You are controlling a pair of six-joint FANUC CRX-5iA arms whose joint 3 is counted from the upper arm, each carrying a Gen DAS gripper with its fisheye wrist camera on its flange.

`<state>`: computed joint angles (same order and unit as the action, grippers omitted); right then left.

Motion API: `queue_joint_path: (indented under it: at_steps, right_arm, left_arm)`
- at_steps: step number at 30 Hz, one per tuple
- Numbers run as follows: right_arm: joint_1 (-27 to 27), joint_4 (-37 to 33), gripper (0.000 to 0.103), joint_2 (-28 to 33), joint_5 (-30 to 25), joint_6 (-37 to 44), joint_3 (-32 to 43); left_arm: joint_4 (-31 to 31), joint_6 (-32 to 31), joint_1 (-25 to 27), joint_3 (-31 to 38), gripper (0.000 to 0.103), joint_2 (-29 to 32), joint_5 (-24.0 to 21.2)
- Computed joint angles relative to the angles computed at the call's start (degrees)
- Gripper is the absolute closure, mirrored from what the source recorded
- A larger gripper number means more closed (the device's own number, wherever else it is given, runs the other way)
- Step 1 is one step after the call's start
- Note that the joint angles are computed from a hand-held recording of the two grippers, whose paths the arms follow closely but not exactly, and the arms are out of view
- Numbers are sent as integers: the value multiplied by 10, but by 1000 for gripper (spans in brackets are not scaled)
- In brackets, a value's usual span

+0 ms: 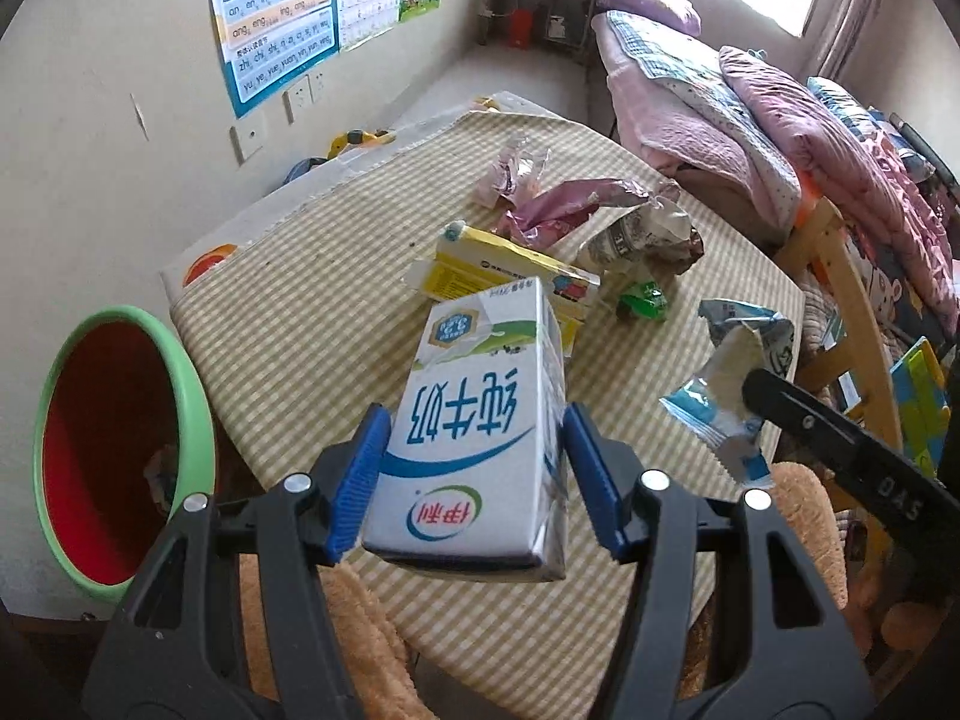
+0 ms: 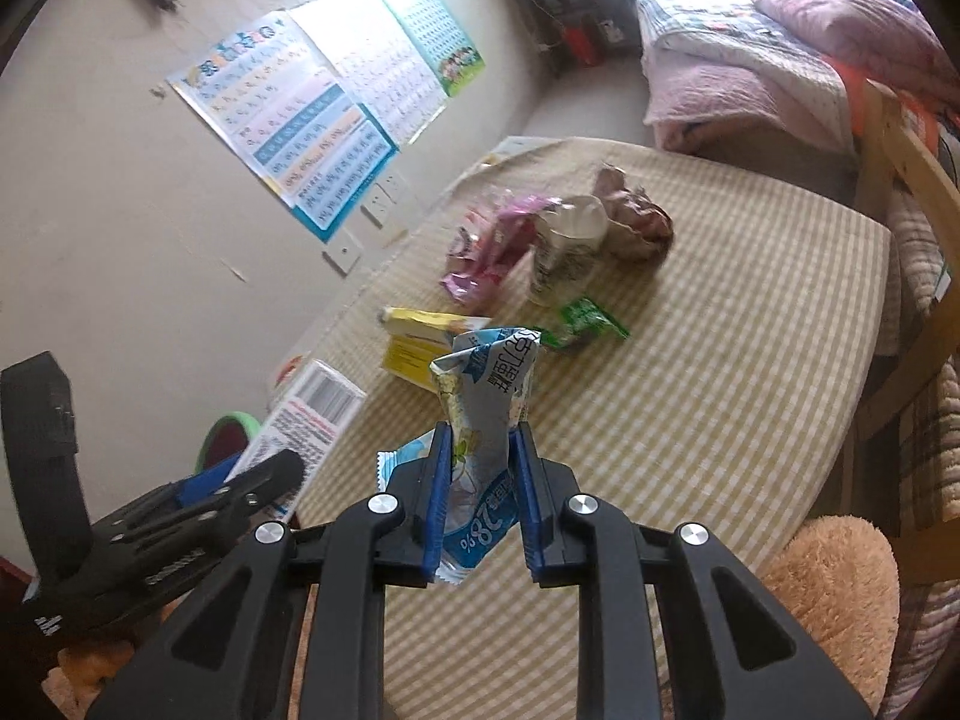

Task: Collect trash
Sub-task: 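Carry the milk carton and blue-white wrapper over the red bin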

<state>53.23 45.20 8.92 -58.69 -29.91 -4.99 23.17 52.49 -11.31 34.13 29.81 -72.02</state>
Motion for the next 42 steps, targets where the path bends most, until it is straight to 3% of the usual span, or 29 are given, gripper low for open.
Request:
queue_joint_path:
  at_steps: [3,4,9,15,16,20,25,29,32,33,34,35,37,42]
  right_arm:
    - [1,5,84,5,-2,5,10]
    - [2,6,84,6,-4,8,13]
    - [5,11,84,11,-11,15,24]
    - [8,5,83,12,-28,14,27]
    - [8,3,83,10,-30,10,25]
    - [7,-7,84,6,-26,-1,17]
    - [5,-20,84,12,-20,13,26]
    - [4,-28,83,19,-15,25,34]
    - [4,-32,83,21,-15,29,37]
    - [3,-33,83,21,-14,30,37]
    - [3,-33,83,21,-14,30,37]
    - [3,-33,83,22,-15,31,38]
    - [4,-31,83,22,-18,31,38]
    - [3,-27,83,21,-15,31,38]
  left_arm:
    - [0,-4,3,-4,46,-4,4]
    - [0,-6,3,-7,55,-6,7]
    - [1,-12,7,-9,62,-8,10]
    - [-5,-14,11,4,62,0,-5]
    - [-6,-16,12,5,62,1,-6]
    - [-25,-36,16,3,37,-4,1]
    - [-71,-31,14,19,26,6,-27]
    - [-102,-5,7,54,26,38,-80]
    - [-120,-2,-1,54,26,47,-94]
    - [-131,4,-5,56,27,52,-101]
    - [-132,5,-6,53,37,53,-102]
    - [-131,5,-6,51,55,54,-104]
    - [-129,9,-5,49,67,55,-106]
    - [-78,13,12,22,68,33,-60]
